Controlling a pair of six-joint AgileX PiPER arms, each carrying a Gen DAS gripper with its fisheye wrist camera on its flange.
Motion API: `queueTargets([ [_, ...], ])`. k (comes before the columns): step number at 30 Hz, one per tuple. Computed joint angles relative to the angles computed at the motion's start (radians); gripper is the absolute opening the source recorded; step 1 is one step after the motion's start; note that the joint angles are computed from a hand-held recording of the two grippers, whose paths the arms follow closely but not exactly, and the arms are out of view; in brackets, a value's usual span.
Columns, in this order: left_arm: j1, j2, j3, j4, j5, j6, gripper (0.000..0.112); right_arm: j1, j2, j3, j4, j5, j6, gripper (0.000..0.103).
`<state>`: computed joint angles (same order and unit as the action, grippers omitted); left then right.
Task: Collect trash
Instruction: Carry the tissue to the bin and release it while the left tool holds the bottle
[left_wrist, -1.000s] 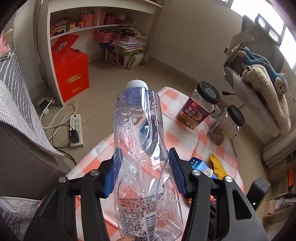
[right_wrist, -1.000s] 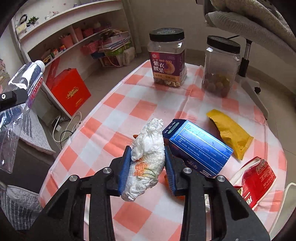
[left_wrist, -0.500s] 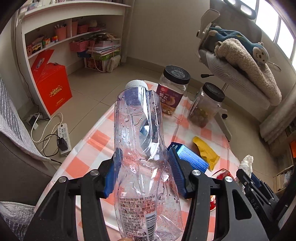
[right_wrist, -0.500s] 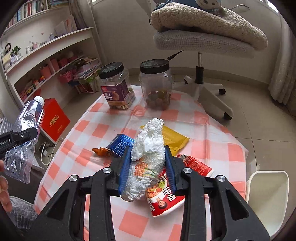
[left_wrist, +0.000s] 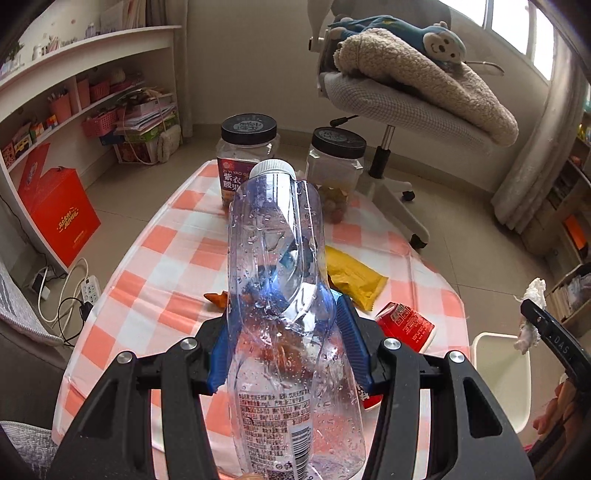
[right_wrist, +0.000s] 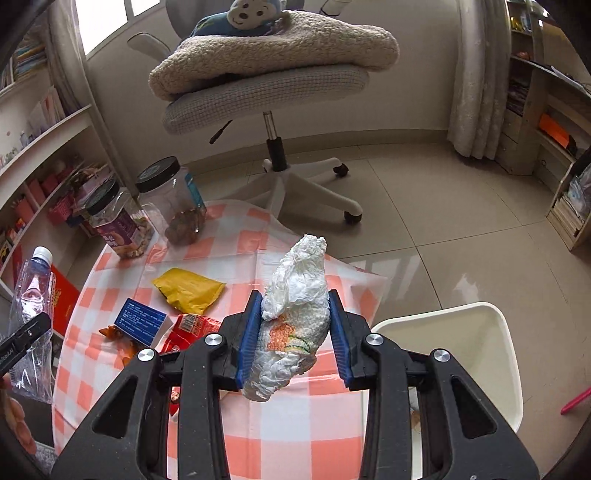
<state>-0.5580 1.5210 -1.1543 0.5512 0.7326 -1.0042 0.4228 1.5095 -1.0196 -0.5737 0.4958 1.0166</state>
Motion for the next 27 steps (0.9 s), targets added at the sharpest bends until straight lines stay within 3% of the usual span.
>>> queueTargets([
  [6,-0.096,0.088,-0.074,-0.024,-0.004,0.021,0.052,-0.129,-0.095,0.088,0.057,-0.018,-0.054,0.034],
  [11,-0.219,0.173,-0.154,0.041,0.019,-0.010,0.052,-0.228,-0.189,0.138,0.057,-0.002,-0.097,0.036],
  [13,-0.257,0.212,-0.191,0.052,0.023,-0.015,0.052,-0.272,-0.228,0.160,0.058,0.003,-0.107,0.045],
  [15,-0.295,0.259,-0.244,0.055,0.037,-0.013,0.052,-0.324,-0.264,0.182,0.072,-0.004,-0.123,0.062],
  [19,-0.355,0.354,-0.372,0.006,0.047,0.021,0.052,-0.424,-0.314,0.208,0.122,-0.029,-0.173,0.070],
  [23,-0.392,0.467,-0.541,-0.109,0.067,0.097,0.052,-0.546,-0.351,0.224,0.287,-0.060,-0.341,0.073],
  [27,-0.436,0.591,-0.737,-0.163,0.136,0.164,0.052,-0.650,-0.377,0.230,0.429,-0.085,-0.492,0.076],
])
